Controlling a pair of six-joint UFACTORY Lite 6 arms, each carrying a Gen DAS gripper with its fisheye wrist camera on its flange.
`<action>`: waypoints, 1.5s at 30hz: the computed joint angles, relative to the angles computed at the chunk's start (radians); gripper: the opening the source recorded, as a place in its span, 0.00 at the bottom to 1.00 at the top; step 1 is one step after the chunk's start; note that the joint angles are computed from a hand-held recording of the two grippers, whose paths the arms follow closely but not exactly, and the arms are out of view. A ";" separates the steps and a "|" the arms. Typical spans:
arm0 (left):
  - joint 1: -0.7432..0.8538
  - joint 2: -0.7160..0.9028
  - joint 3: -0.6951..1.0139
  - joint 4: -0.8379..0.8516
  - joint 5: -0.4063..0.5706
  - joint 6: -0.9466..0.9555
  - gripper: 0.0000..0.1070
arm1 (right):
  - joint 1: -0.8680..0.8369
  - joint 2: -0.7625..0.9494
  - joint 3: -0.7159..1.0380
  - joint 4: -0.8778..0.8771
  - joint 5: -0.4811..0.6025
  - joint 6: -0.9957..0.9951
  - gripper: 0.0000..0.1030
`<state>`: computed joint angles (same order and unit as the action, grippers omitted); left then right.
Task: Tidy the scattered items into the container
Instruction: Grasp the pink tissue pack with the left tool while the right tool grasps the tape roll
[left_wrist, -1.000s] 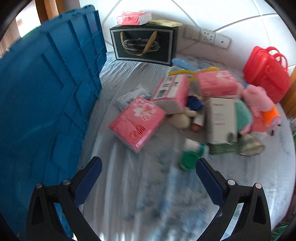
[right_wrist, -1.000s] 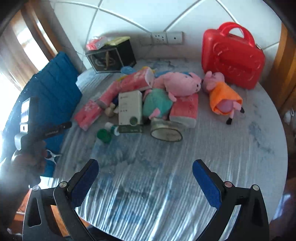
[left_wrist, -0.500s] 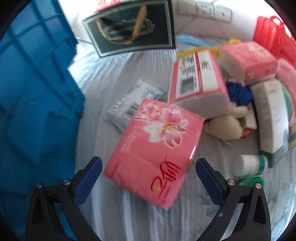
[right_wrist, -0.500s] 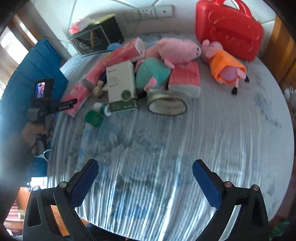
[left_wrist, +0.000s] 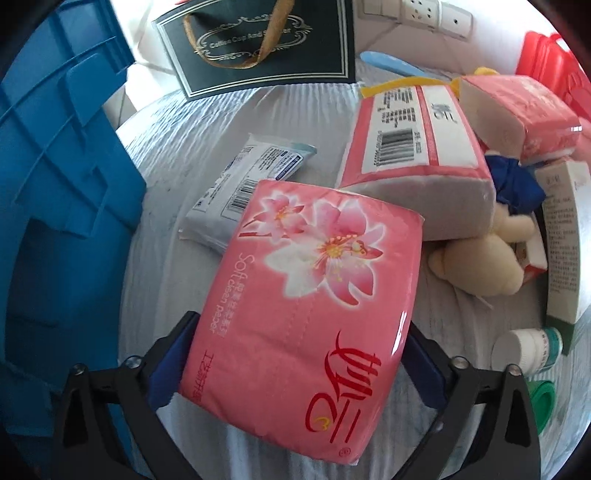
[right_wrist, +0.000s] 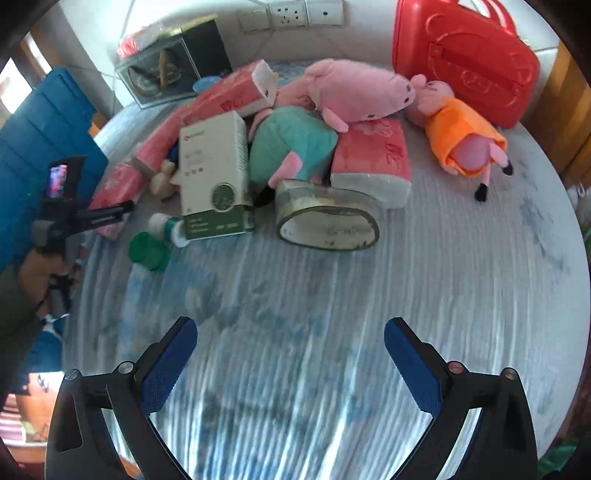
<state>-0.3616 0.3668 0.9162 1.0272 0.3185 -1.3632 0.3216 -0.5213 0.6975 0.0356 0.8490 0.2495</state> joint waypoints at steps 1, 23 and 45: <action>-0.005 -0.019 -0.015 0.002 0.002 -0.019 0.89 | -0.008 0.026 -0.008 -0.002 -0.038 -0.016 1.00; -0.171 -0.547 -0.393 -0.205 0.148 -0.026 0.88 | -0.270 0.633 0.173 0.050 -0.406 -0.295 0.39; -0.362 -0.555 -0.198 -0.291 0.329 0.018 0.88 | -0.384 0.224 0.036 0.179 -0.234 -0.415 0.12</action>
<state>-0.7233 -0.1886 0.7181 0.7366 0.6478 -1.3450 -0.0629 -0.2970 0.7338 0.2148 0.6150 -0.1651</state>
